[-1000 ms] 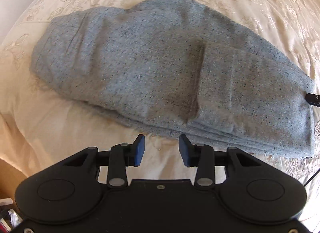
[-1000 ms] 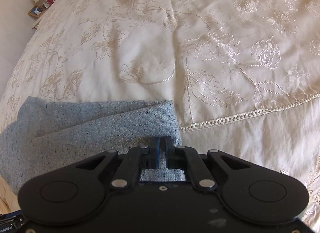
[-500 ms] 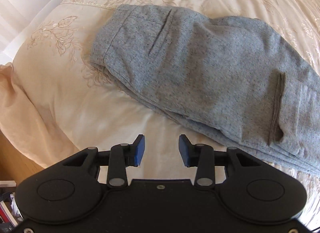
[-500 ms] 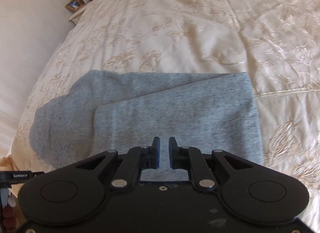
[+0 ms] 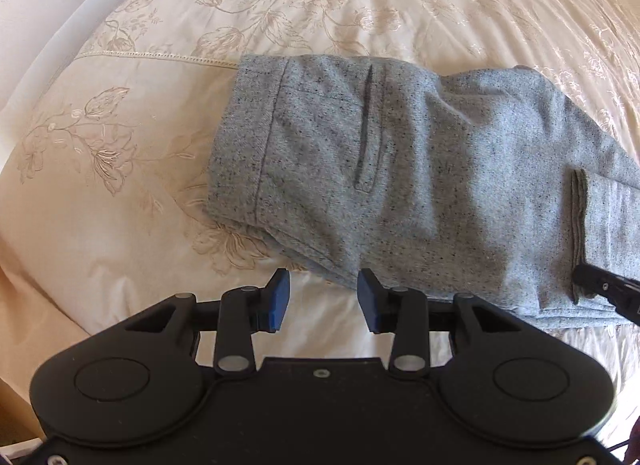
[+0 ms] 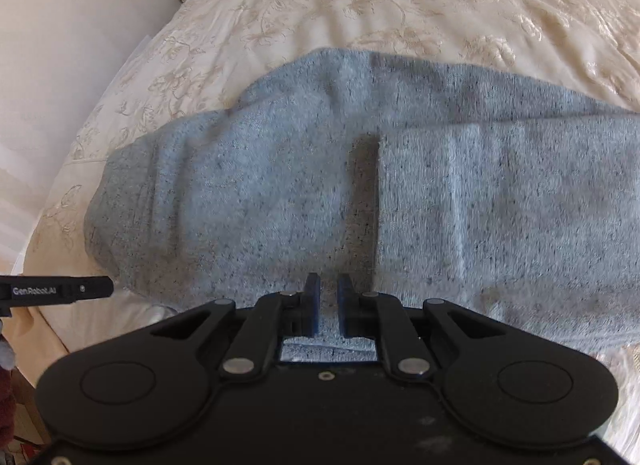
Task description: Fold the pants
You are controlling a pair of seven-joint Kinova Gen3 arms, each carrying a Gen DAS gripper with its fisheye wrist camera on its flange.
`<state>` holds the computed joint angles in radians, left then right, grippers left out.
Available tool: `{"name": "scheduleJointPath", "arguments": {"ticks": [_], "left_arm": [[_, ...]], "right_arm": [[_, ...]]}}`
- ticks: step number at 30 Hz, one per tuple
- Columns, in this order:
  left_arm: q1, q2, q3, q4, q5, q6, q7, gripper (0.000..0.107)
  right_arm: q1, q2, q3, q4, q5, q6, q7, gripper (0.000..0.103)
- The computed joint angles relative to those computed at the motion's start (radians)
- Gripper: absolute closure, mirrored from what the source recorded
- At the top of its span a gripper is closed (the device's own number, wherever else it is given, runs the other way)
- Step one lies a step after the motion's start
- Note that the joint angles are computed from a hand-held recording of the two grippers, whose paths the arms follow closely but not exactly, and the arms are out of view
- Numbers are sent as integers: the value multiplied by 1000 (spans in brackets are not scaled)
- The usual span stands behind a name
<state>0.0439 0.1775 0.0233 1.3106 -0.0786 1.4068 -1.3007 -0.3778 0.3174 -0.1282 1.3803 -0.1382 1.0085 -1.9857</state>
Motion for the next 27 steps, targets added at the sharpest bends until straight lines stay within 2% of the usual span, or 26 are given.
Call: {"name": "scheduleJointPath", "arguments": {"ticks": [2,5,9,18,21,24,26,27], "left_arm": [[-33,0,-11,5,30,-6,-41,59],[-88,0,-26,18,98,-21,-92,59],[-148,2,-40,29,182,-32,-127,59],[-178,-27,-47,83,222,-113,-136,56],[-186,-15,-49,79,228,-123,-139,44],[-187,23,-45,72,214,-112,-163,43],[-203,48,-46,70,238,-92,-168,41],[-214,50,-48,83,258,-97,-169,33]], "right_arm": [[-37,27,6,-4,33,47,-50,92],[-91,16,15,29,109,23,-104,93],[-117,49,16,-27,145,79,-142,94],[-159,80,18,-74,193,117,-189,94],[-157,86,19,-83,192,124,-188,94],[-159,87,21,-82,195,123,-197,94],[-160,90,21,-86,197,126,-202,94],[-160,90,22,-86,197,126,-204,94]]}}
